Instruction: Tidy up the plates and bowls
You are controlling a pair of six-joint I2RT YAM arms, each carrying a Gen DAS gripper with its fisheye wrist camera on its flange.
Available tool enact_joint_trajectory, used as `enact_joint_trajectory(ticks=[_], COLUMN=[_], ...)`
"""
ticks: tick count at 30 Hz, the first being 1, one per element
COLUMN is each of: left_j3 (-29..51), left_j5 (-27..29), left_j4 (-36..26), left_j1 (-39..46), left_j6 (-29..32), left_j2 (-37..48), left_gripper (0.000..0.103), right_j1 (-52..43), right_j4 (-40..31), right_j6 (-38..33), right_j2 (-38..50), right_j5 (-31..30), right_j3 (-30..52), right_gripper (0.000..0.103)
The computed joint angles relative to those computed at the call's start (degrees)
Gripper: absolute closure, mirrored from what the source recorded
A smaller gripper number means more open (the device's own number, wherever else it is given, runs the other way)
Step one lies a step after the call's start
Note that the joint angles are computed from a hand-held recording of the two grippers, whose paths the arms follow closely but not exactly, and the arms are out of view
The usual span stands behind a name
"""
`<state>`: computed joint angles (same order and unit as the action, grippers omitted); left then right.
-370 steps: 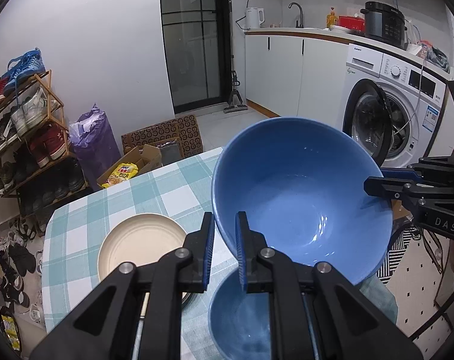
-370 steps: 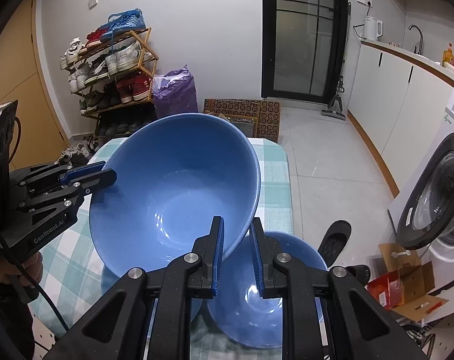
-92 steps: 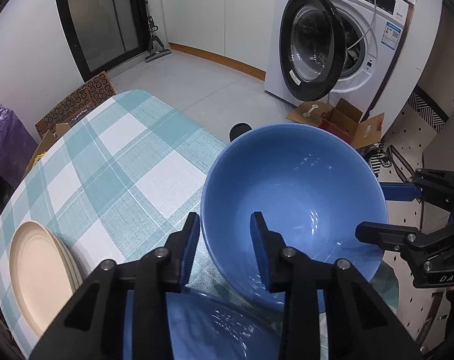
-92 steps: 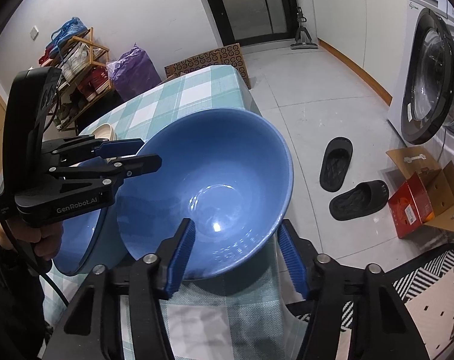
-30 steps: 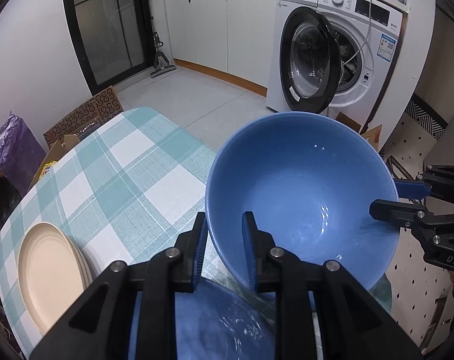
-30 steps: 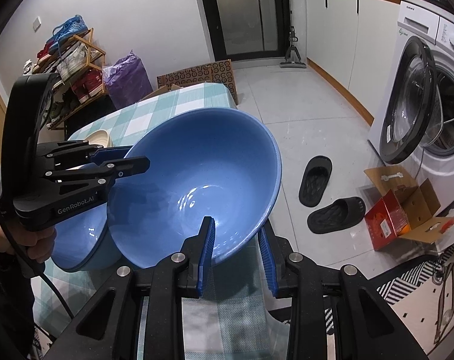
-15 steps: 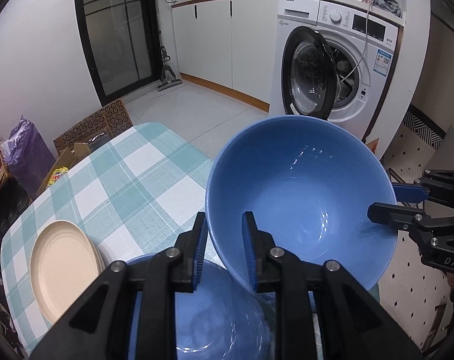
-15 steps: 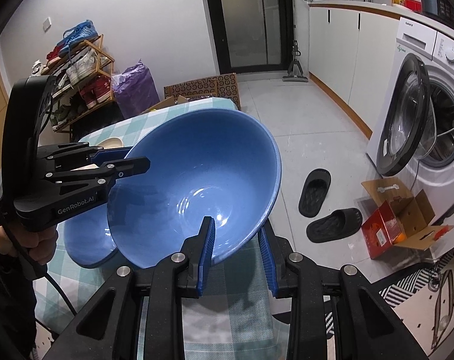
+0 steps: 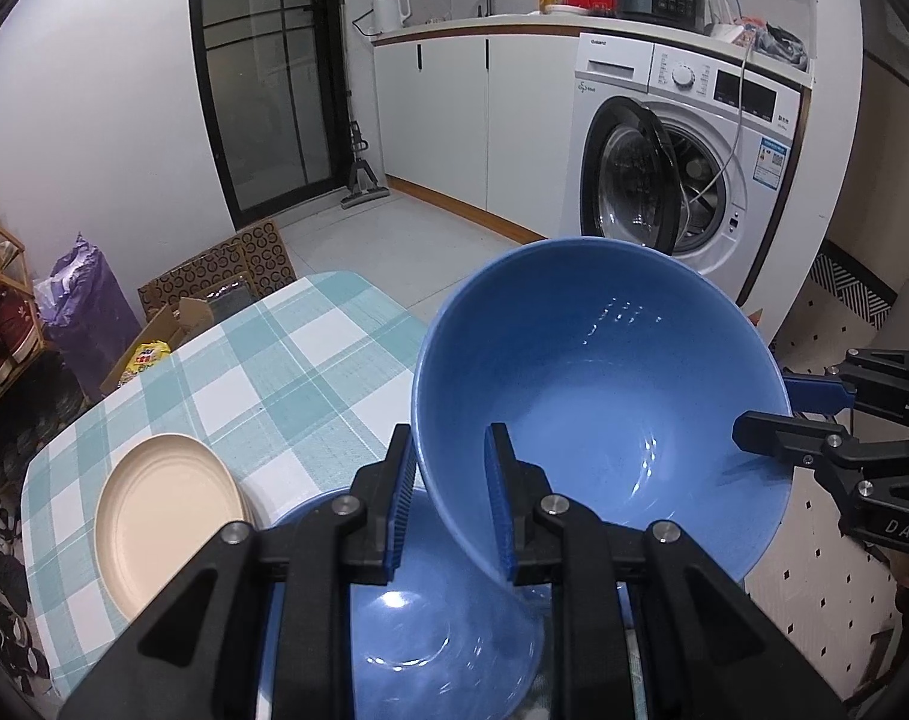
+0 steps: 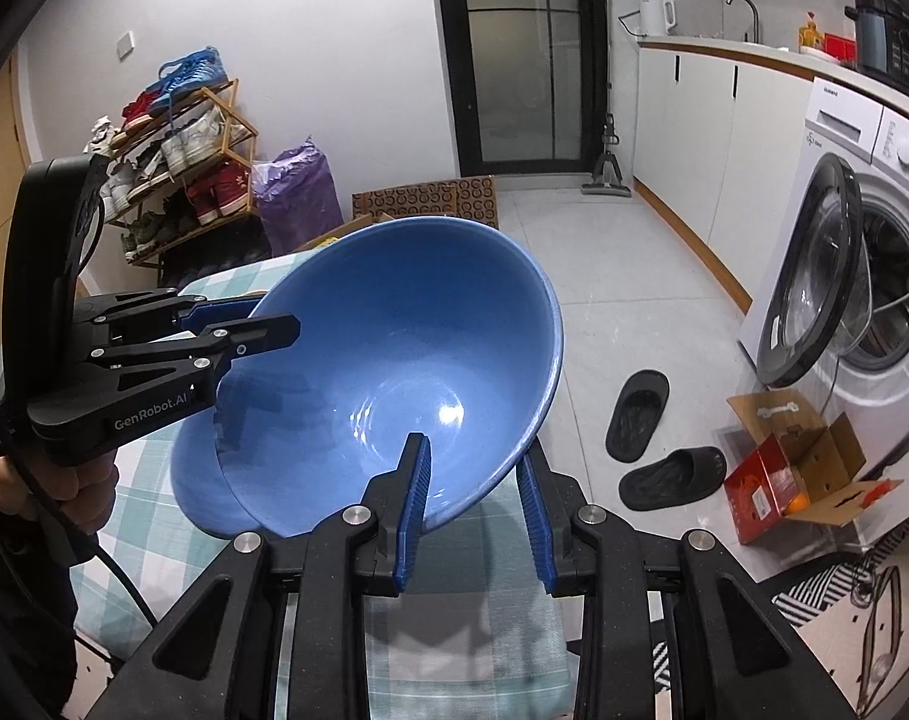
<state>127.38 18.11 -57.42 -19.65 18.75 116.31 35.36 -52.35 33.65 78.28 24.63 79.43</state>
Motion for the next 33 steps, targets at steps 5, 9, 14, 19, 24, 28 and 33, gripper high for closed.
enact_joint_trajectory(ticks=[5,9,14,19,24,28,33], left_j3=[-3.94,-6.55,-9.07,-11.20,-12.79,-13.93,-15.37], left_j5=[0.40,1.20,1.87,2.23,2.90,3.61,4.19], left_j4=[2.14,3.42,4.62,5.49,6.14,6.55,7.16], left_j1=[1.57,3.20,5.11,7.04,9.01,10.63,12.32], left_j6=[-0.51,-0.72,-1.02,-1.11,-1.12,-1.06,-1.02], left_j2=[-3.07,-5.26,-7.66,-9.66,-10.96,-11.73,-12.60], left_gripper=[0.082,0.082,0.082,0.082,0.082,0.082,0.082], right_j1=[2.47,4.51,6.74,8.36,9.87,10.47,11.02], right_j4=[-0.96,-1.94,-2.72,-2.75,-3.05,-3.00,-2.83], right_j6=[0.18,0.29,0.33,-0.13,-0.67,-1.33,-1.84], right_j2=[1.58,3.42,5.89,7.65,10.27,12.28,14.79], right_j5=[1.40,2.55,3.61,4.07,4.37,4.11,3.55], right_j3=[2.92,5.76,9.10,11.43,14.64,16.79,19.24], right_gripper=[0.073,0.073,0.073,0.073,0.073,0.073,0.073])
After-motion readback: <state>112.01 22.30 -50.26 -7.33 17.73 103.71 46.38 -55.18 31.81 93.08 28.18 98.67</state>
